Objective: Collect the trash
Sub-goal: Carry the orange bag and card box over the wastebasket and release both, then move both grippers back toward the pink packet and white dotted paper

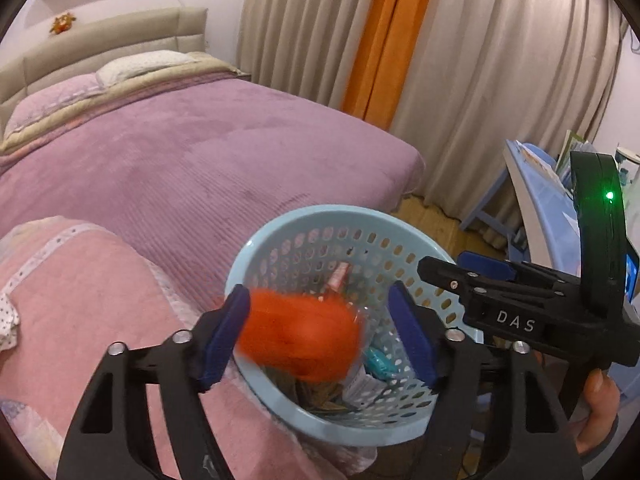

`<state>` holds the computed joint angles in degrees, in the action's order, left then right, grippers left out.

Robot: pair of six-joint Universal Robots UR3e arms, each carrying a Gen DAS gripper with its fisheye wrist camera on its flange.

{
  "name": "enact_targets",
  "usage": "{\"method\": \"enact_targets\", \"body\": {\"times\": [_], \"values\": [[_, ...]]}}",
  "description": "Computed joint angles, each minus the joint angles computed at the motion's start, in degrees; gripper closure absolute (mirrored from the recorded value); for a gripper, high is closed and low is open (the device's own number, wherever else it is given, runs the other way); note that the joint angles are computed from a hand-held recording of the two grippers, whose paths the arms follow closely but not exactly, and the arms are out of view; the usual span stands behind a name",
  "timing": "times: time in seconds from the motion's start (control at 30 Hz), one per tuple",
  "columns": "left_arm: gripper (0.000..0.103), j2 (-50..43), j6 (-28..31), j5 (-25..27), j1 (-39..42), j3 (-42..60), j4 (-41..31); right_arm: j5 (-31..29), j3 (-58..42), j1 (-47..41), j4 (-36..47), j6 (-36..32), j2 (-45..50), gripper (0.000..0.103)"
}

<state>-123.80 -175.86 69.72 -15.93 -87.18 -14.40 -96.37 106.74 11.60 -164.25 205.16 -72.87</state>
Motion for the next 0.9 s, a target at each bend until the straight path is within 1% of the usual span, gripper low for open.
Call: {"method": "enact_targets", "body": {"times": [0.1, 0.3, 0.47, 0.57, 0.7, 0.73, 0.83, 0.9], "values": [[0.032, 1.5, 0.1, -0.1, 0.5, -2.4, 1.0, 0.1, 0.2, 0.3, -0.7, 0.2, 0.0, 0.044], [0.032, 7.7, -1.1, -1.1, 3.9, -11.0, 5.3, -0.9, -2.7, 3.5, 0.2, 0.7, 0.6, 0.044], [0.032, 16.0, -1.7, -2.4, 9.1, -21.2, 9.8, -1.7, -6.2, 7.1, 0.6, 0.2, 1.7, 0.044], [0.032, 21.8, -1.7, -2.8, 13.1, -27.2, 11.2, -2.4, -8.8, 9.8, 0.1, 0.0, 3.2, 0.044], [0.032, 29.0, -1.4, -0.5, 18.2, -33.3, 10.3, -1.9, -13.2, 12.5, 0.1, -0.7, 5.6, 0.044], [0.031, 30.9, -1.3, 0.0, 19.8, -34.9, 9.9, -1.4, -14.7, 13.2, 0.1, -0.8, 6.6, 0.044], [0.024, 35.8, -1.3, 1.9, 24.6, -39.4, 9.5, -0.7, -19.6, 15.5, 0.6, -1.6, 9.7, 0.044], [0.024, 38.4, -1.1, 2.7, 28.0, -41.6, 8.6, -0.5, -23.7, 17.1, 1.6, -2.1, 12.3, 0.044]]}}
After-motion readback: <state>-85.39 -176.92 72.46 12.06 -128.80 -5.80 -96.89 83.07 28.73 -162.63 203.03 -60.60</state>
